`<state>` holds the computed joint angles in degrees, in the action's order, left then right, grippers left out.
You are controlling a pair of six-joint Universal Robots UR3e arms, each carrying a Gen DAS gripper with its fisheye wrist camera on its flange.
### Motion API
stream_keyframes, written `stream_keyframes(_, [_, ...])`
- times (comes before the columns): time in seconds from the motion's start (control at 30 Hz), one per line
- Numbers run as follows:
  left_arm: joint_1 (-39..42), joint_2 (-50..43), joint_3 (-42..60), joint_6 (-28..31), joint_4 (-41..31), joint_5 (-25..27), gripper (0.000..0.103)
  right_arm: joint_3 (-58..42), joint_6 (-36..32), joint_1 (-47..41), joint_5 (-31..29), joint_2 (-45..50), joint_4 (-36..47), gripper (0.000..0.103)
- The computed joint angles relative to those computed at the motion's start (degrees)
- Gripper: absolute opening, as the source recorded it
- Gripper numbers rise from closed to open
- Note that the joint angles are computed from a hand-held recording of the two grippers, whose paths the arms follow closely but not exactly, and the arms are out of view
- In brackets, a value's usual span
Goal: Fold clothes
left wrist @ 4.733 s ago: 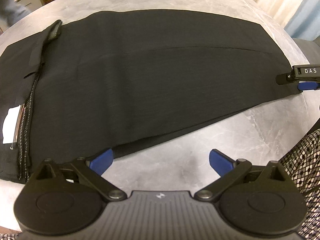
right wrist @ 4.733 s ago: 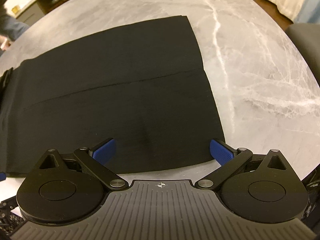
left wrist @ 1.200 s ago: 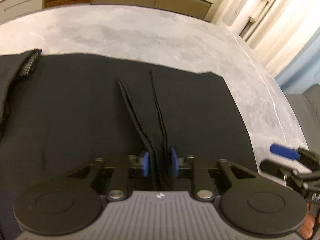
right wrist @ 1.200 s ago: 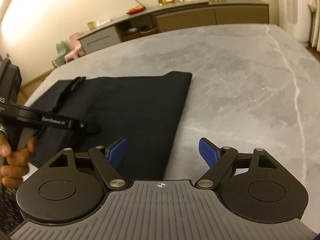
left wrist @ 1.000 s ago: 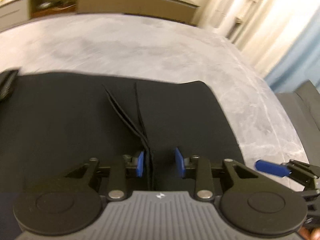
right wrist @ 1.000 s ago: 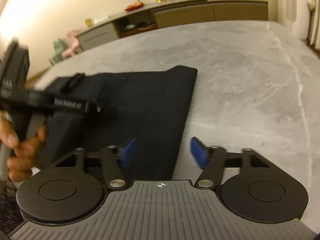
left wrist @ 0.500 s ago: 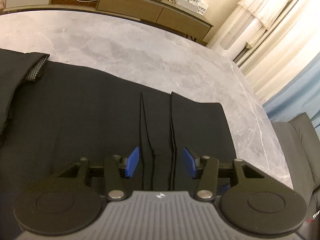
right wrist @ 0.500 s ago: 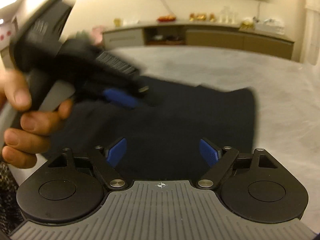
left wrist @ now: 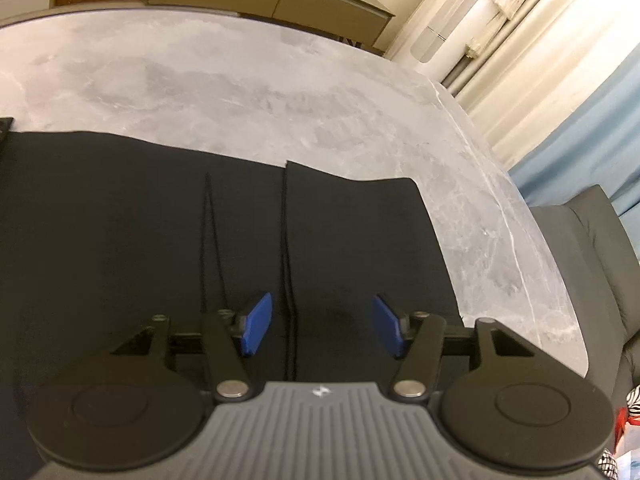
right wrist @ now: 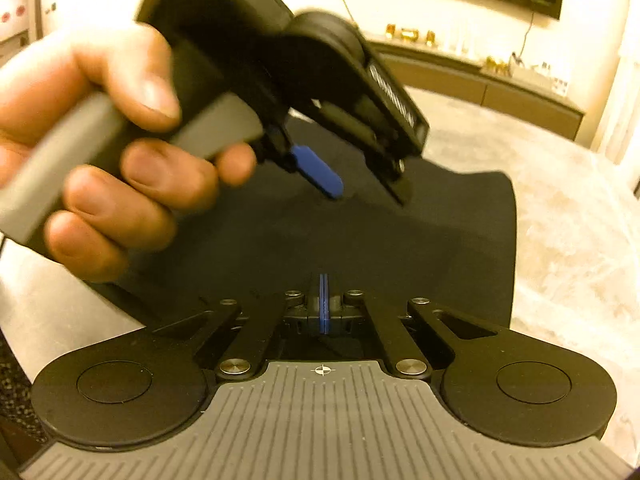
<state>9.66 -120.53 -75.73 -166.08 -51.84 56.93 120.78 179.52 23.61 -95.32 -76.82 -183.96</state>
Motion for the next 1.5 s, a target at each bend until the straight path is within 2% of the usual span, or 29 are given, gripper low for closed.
stream_keyframes(0.03, [-0.2,-0.2,-0.1,0.1,0.5,-0.1,0.043,0.6,-0.2,-0.4,0.9,-0.3,-0.8,0.0])
stream_keyframes(0.07, [-0.3,-0.6,0.5,0.3,0.1,0.0,0.022,1.2,-0.3,-0.9,1.8,-0.6,-1.5,0.0])
stream_keyframes(0.1, [-0.3,-1.0,1.1,0.4,-0.7,-0.1,0.007,1.6,-0.4,-1.3,2.8,-0.9,-1.9,0.0])
stream_keyframes(0.17, [-0.2,-1.2,1.1,0.6,-0.8,-0.7,0.006,1.9,-0.2,-1.4,3.4,-0.9,-2.3,0.0])
stream_keyframes(0.33, [1.5,3.9,-5.5,-0.8,4.7,-3.1,0.004,3.1,1.5,-2.9,6.5,-2.7,-2.3,0.003])
stream_keyframes(0.47, [5.3,11.6,-13.6,-2.3,8.9,-3.6,0.004,5.7,2.5,-4.0,8.5,-4.7,-4.8,0.011])
stream_keyframes(0.5, [5.8,12.7,-14.8,-2.5,9.3,-2.2,0.004,6.8,2.7,-4.5,9.0,-5.4,-5.8,0.014])
stream_keyframes(0.57, [6.1,13.2,-15.7,-2.0,9.0,0.9,0.004,7.8,3.3,-4.9,9.0,-6.1,-6.4,0.038])
stream_keyframes(0.6, [5.8,12.4,-15.2,-1.2,8.2,2.0,0.005,8.4,3.4,-5.4,8.9,-6.6,-6.0,0.041])
stream_keyframes(0.7, [4.4,9.8,-14.0,-0.7,7.9,5.4,0.008,7.6,3.8,-6.5,8.4,-7.8,-0.9,0.042])
stream_keyframes(0.77, [4.1,9.2,-14.1,-0.9,9.0,5.6,0.013,7.0,4.8,-5.9,7.0,-8.1,1.9,0.042])
stream_keyframes(0.8, [3.9,9.2,-13.9,-1.0,8.9,5.9,0.012,7.1,5.2,-6.0,6.3,-8.4,2.5,0.042])
stream_keyframes(0.83, [3.7,9.4,-13.5,-1.2,8.5,6.2,0.013,7.9,5.7,-6.3,5.4,-9.1,2.5,0.045])
stream_keyframes(0.9, [3.6,10.4,-13.6,-1.2,8.0,6.6,0.02,9.6,7.5,-6.8,2.4,-10.9,2.2,0.065])
stream_keyframes(0.93, [3.4,11.2,-14.1,-1.2,8.6,6.9,0.023,10.4,8.7,-7.0,0.5,-11.9,2.0,0.083])
stream_keyframes(0.97, [3.3,12.1,-14.7,-1.2,9.4,7.2,0.03,10.8,9.5,-8.0,-0.5,-12.1,1.9,0.089])
stream_keyframes(1.0, [2.8,12.9,-14.8,-1.1,9.6,7.0,0.039,10.0,9.0,-10.9,1.2,-10.9,2.2,0.088])
stream_keyframes(1.1, [1.1,14.2,-12.9,-0.4,8.0,5.6,0.054,9.0,7.1,-12.5,3.6,-10.2,5.6,0.062])
stream_keyframes(1.13, [0.4,13.5,-10.8,0.1,5.9,4.2,0.055,8.6,6.3,-12.3,3.7,-9.9,5.9,0.025])
stream_keyframes(1.17, [-0.3,12.8,-8.6,0.6,3.7,2.9,0.058,8.5,5.2,-11.2,3.0,-9.7,4.8,0.011])
stream_keyframes(1.23, [-1.9,9.7,-2.1,2.2,-3.2,0.3,0.067,8.3,2.6,-8.2,-0.2,-8.5,0.7,0.009])
stream_keyframes(1.27, [-2.7,7.9,1.6,3.2,-7.0,-1.0,0.075,8.5,1.2,-6.7,-1.6,-7.8,-1.9,0.008])
stream_keyframes(1.3, [-3.6,5.4,5.9,5.1,-11.8,-2.0,0.08,9.1,-0.2,-6.3,-0.9,-7.4,-4.7,0.008])
stream_keyframes(1.33, [-4.5,3.2,9.5,7.0,-15.6,-2.2,0.081,9.1,-1.8,-6.4,0.2,-6.4,-7.4,0.007])
stream_keyframes(1.37, [-5.3,1.3,12.3,8.5,-18.0,-1.5,0.079,9.5,-3.6,-6.1,0.8,-5.5,-10.5,0.007])
stream_keyframes(1.4, [-5.9,0.3,13.1,9.0,-17.9,0.0,0.066,10.0,-5.4,-5.2,0.8,-4.7,-13.7,0.007])
stream_keyframes(1.43, [-6.5,-0.5,13.4,9.3,-17.2,1.8,0.048,10.2,-6.7,-4.6,0.7,-4.0,-15.8,0.007])
stream_keyframes(1.47, [-6.5,-0.7,13.5,9.1,-16.7,3.6,0.009,10.0,-7.5,-4.2,0.9,-3.3,-16.7,0.007])
stream_keyframes(1.5, [-6.4,-0.7,13.7,8.7,-16.3,5.4,0.011,9.8,-8.1,-4.0,1.2,-2.8,-17.4,0.007])
